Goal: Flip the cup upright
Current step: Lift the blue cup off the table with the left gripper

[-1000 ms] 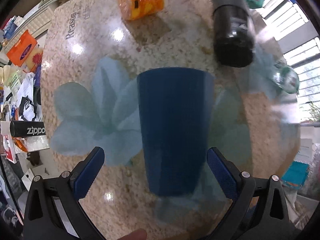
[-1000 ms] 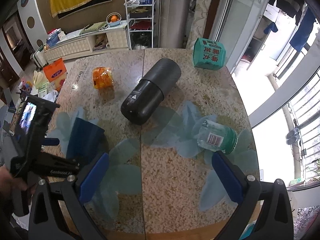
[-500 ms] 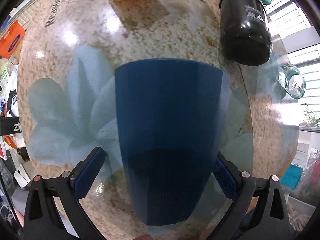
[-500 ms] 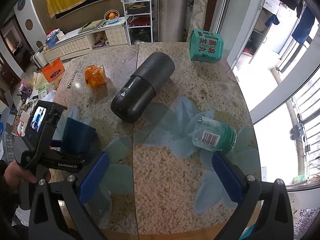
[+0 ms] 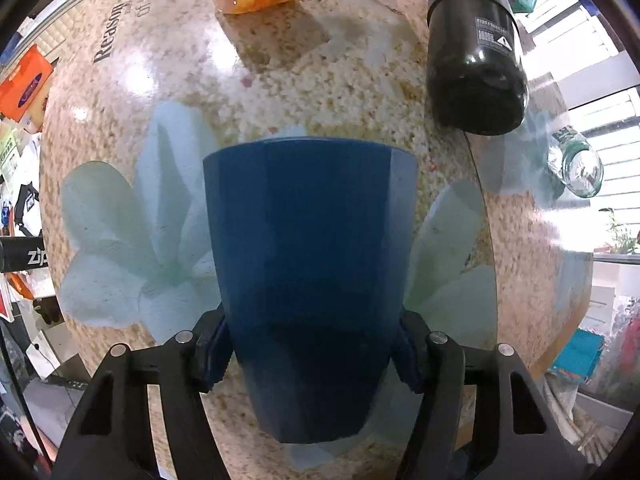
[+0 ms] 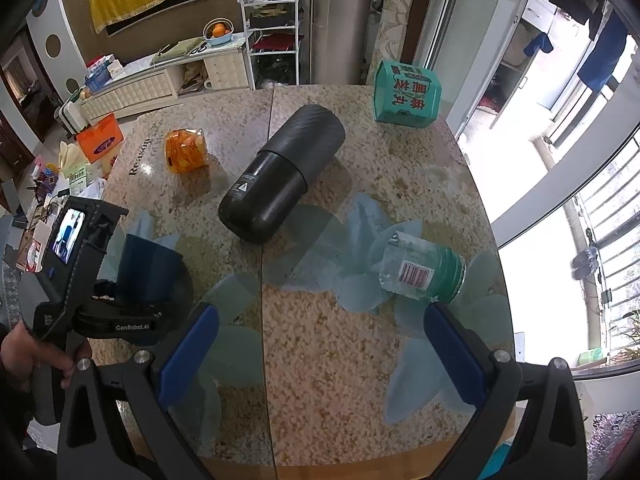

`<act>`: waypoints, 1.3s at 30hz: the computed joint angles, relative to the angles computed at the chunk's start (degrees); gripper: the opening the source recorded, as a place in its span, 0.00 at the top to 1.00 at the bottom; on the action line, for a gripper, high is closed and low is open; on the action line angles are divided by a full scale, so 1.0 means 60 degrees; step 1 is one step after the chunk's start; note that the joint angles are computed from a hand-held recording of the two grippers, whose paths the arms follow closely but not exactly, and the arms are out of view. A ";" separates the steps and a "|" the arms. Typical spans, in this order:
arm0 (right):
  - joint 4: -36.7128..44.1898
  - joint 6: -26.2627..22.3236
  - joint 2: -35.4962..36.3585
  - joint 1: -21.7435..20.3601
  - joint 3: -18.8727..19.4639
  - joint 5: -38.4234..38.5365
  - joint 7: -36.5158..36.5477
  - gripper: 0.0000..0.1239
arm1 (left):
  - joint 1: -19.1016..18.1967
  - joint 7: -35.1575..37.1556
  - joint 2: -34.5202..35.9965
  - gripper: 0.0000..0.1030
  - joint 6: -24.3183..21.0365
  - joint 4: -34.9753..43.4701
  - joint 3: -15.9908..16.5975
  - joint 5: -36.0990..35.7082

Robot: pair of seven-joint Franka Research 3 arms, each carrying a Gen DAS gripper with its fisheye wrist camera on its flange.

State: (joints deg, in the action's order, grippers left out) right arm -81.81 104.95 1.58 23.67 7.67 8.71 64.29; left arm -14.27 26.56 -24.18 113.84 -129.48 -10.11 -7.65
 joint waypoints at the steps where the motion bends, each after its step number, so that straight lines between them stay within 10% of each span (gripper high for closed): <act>1: -0.0034 0.0032 -0.0022 0.0008 0.0007 -0.0002 0.0000 0.17 | -0.0012 -0.0022 -0.0064 0.33 0.0210 -0.0103 0.0001 -0.0062; 22: -0.1241 0.0357 -0.1199 -0.0262 -0.0036 0.0056 0.1068 0.17 | -0.0269 -0.0025 -0.0750 0.33 0.0060 0.0684 0.0137 -0.0180; 39: -0.0703 -0.0248 -0.0627 -0.0987 -0.0514 0.0594 -0.0312 0.17 | -0.0567 -0.0912 0.1860 0.33 0.0305 0.2519 -0.0749 0.0130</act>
